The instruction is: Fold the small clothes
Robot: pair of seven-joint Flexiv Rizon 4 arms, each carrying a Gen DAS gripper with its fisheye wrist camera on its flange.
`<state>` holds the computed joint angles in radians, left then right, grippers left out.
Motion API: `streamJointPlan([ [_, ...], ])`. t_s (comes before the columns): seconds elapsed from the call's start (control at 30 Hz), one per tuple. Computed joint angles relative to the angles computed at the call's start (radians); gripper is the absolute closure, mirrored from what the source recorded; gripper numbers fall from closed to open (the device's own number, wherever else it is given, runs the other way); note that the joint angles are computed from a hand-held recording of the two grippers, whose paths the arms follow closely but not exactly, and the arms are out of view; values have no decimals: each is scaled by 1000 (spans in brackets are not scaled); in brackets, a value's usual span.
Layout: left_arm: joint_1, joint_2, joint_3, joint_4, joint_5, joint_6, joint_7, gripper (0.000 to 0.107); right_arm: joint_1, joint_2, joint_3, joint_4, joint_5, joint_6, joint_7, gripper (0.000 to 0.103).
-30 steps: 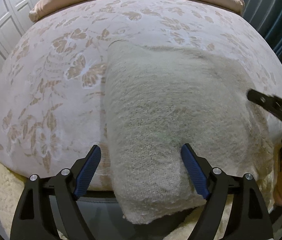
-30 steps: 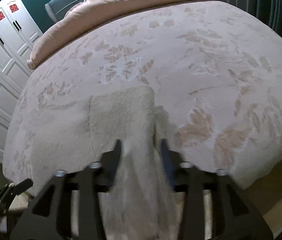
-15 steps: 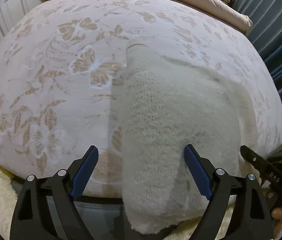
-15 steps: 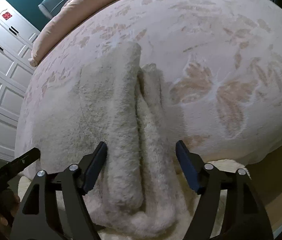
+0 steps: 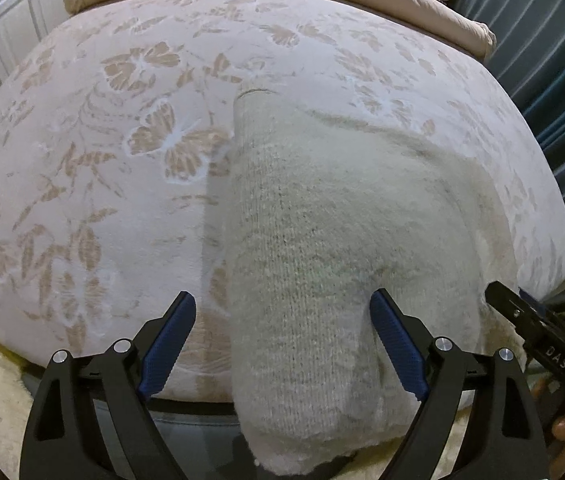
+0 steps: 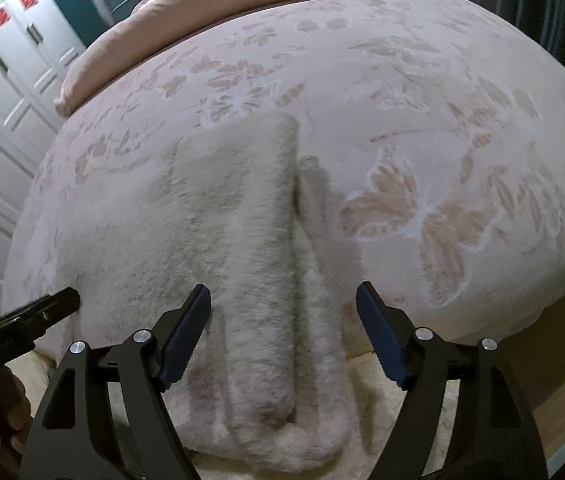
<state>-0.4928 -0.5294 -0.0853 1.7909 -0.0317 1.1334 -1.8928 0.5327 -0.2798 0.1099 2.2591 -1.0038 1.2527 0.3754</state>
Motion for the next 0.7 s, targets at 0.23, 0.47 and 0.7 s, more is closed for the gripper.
streamJointPlan([
  [0.23,19,-7,-25,14,-31,11,20,20,-2,-43,-17,-9,49,66,-33,29],
  [0.47,62,-24,-75,39,-141,29,53,18,19,-43,-47,3,71,95,-47,27],
  [0.7,33,21,-32,57,-98,45,47,19,26,44,-18,41,14,9,34,29],
])
